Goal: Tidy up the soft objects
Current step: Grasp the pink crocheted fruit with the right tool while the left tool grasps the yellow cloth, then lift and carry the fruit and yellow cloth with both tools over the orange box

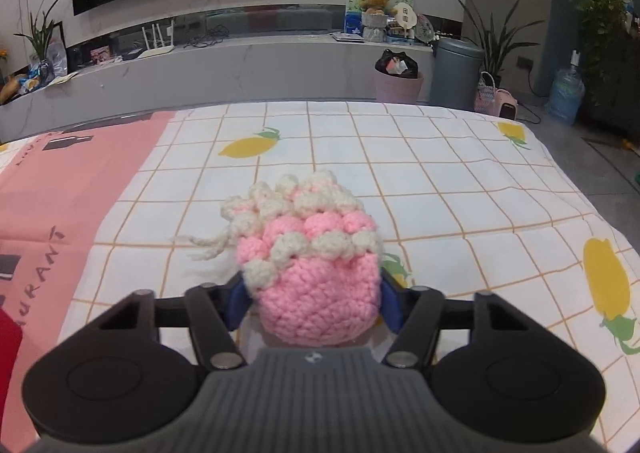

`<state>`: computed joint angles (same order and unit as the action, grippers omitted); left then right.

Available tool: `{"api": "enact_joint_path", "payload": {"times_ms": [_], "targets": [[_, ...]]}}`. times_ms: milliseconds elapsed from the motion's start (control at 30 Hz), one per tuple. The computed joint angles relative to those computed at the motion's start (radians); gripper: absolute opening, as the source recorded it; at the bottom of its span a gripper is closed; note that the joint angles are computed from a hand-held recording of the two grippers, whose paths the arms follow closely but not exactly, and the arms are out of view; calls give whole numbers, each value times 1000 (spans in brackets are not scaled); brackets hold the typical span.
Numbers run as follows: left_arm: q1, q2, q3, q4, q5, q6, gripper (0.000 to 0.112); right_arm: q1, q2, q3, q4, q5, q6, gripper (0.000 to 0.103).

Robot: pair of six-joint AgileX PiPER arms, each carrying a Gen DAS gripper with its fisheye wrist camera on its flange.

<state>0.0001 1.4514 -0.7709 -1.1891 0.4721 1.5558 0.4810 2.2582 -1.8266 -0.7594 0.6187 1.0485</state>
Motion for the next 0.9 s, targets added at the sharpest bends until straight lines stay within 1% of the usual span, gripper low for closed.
{"api": "enact_joint_path", "payload": {"times_ms": [33,100,167,200,233,300,367,400,467,533,600,700,733,833,900], "targets": [[0,-1,0,2,1,-2,102,2,-8,9,13,1,-9,58],[6,-7,1,4,20,10,93,10,-26,27,41,12,-33,58],[14,-11,-7,28,55,12,74,24,-55,56,73,31,-61,58],[10,-13,-14,49,60,-7,69,34,-77,82,91,40,-66,58],[2,-15,-17,69,57,-31,63,46,-102,110,108,51,-71,58],[-12,-21,-17,90,43,-65,56,73,-143,147,154,87,-96,58],[-12,-25,-14,92,40,-68,40,99,-184,188,189,119,-105,58],[-13,-28,-13,100,31,-84,36,115,-209,220,188,130,-86,58],[-21,-32,-15,133,2,-143,18,148,-253,272,192,162,-53,58],[-23,-31,-18,147,-16,-164,10,181,-300,322,196,198,-9,57],[-11,-33,-5,102,-17,-124,9,220,-352,384,162,210,63,53],[-10,-44,23,25,-37,-55,8,270,-403,408,158,259,92,49],[-14,-47,28,15,-46,-42,8,284,-424,425,154,257,123,48],[-25,-60,34,45,-67,-73,8,311,-481,478,158,220,210,47],[-17,-72,34,89,-59,-130,7,333,-490,484,144,237,233,46]]}}
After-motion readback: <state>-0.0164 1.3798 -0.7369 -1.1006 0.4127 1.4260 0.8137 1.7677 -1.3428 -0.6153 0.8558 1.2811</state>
